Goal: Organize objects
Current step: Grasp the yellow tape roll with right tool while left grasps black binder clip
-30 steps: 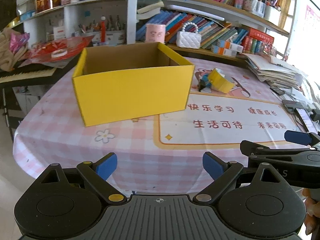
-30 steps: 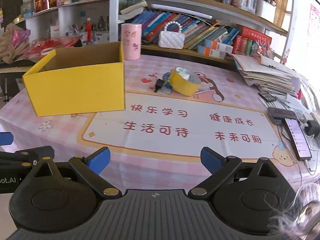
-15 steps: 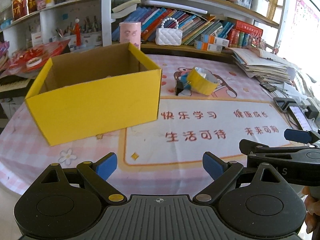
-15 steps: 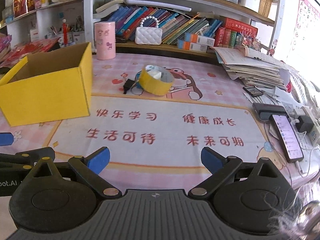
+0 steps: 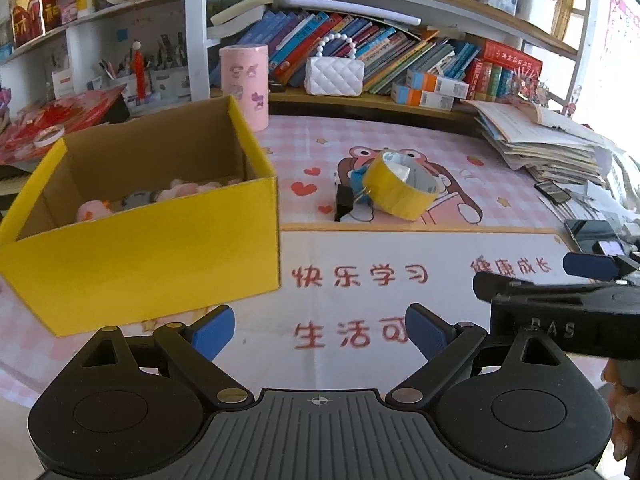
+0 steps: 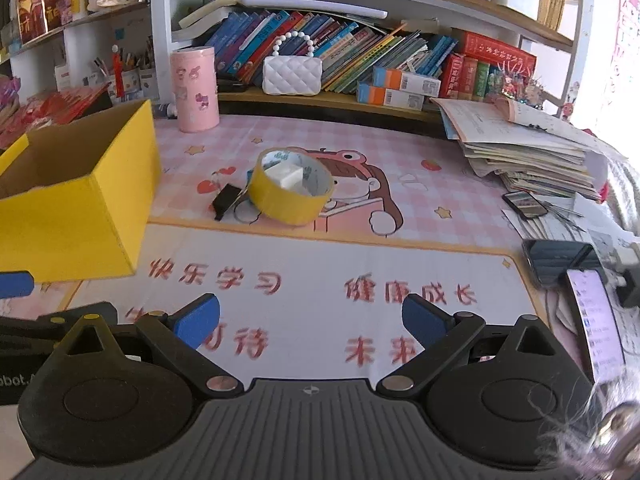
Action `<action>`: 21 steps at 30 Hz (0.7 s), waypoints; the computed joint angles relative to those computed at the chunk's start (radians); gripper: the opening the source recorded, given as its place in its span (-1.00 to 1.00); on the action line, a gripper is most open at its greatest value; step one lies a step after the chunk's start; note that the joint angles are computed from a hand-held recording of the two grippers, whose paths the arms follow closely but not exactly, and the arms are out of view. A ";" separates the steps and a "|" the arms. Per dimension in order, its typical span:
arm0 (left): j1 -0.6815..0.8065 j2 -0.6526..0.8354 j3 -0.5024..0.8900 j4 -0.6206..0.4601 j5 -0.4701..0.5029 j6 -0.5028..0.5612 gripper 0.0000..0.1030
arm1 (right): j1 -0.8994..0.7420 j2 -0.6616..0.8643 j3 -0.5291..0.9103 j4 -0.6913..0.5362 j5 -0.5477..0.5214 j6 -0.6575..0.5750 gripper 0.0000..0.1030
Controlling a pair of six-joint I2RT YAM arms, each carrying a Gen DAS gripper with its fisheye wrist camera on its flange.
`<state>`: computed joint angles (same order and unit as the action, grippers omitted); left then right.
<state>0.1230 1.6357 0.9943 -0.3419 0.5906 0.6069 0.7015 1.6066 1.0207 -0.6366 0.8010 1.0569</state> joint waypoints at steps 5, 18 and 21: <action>-0.076 -0.005 -0.020 0.050 -0.061 -0.071 0.83 | -0.125 -0.080 -0.103 0.179 -0.084 -0.157 0.91; -0.230 -0.003 -0.064 0.141 -0.240 -0.176 0.83 | -0.471 -0.028 -0.178 0.631 -0.458 -0.501 1.00; -0.258 -0.011 -0.074 0.159 -0.264 -0.190 0.83 | -0.543 0.058 -0.121 0.677 -0.549 -0.544 1.00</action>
